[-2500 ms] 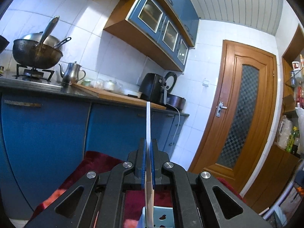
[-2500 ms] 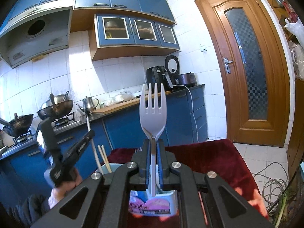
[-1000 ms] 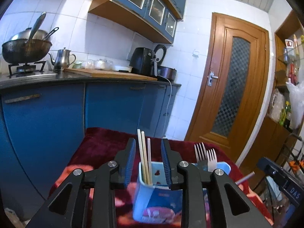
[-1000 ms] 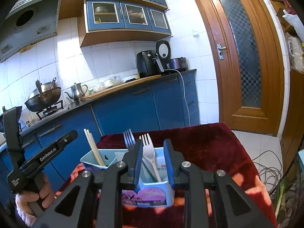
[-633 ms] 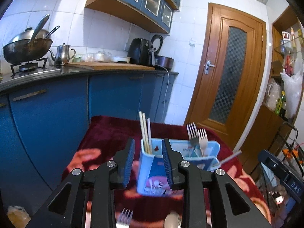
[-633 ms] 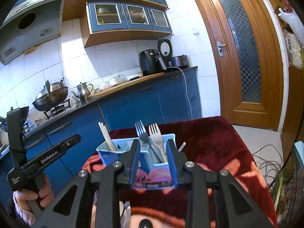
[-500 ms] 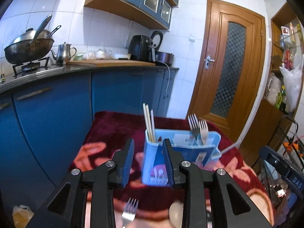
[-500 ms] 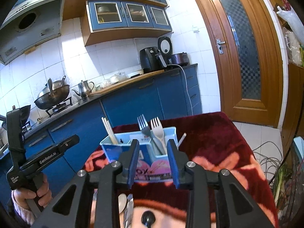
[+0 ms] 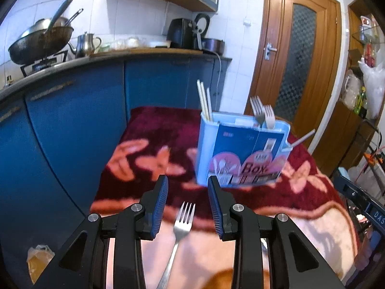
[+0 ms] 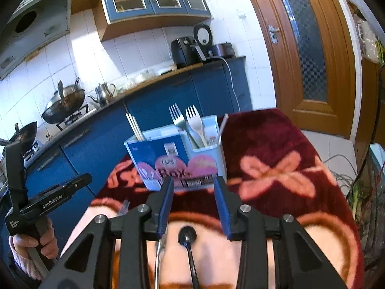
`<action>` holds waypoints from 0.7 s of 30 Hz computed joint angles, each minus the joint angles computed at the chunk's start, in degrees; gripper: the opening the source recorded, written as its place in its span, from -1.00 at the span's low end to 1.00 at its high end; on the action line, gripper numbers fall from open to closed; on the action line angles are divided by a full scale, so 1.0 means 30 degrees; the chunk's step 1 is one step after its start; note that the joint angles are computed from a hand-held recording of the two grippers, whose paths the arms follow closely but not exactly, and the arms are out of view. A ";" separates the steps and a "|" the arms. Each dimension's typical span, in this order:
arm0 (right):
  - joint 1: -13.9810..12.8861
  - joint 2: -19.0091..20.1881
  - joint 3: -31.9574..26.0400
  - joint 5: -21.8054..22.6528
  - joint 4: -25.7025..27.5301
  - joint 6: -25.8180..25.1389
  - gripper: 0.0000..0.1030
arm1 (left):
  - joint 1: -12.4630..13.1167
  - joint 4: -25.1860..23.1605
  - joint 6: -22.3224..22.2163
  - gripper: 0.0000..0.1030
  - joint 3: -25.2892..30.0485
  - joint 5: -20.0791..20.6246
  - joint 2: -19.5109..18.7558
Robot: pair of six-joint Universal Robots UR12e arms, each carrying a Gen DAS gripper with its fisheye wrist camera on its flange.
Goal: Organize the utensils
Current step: 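Move both open tools back down over the remaining utensils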
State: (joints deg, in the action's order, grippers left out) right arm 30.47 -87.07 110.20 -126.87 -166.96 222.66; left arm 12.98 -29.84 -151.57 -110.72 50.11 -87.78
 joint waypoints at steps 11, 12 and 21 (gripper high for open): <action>-0.0088 -0.0061 0.0450 0.1233 0.1459 0.1348 -0.21 | -0.0151 -0.1677 0.1323 -0.32 -0.0179 0.1694 -0.0143; -0.0093 -0.0065 0.0468 0.1337 0.1629 0.1423 -0.20 | -0.0165 -0.1795 0.1427 -0.32 -0.0185 0.1821 -0.0163; -0.0225 0.0028 0.0457 0.2244 0.2629 0.1610 -0.15 | -0.0333 -0.2586 0.2258 -0.32 -0.0286 0.2680 -0.0296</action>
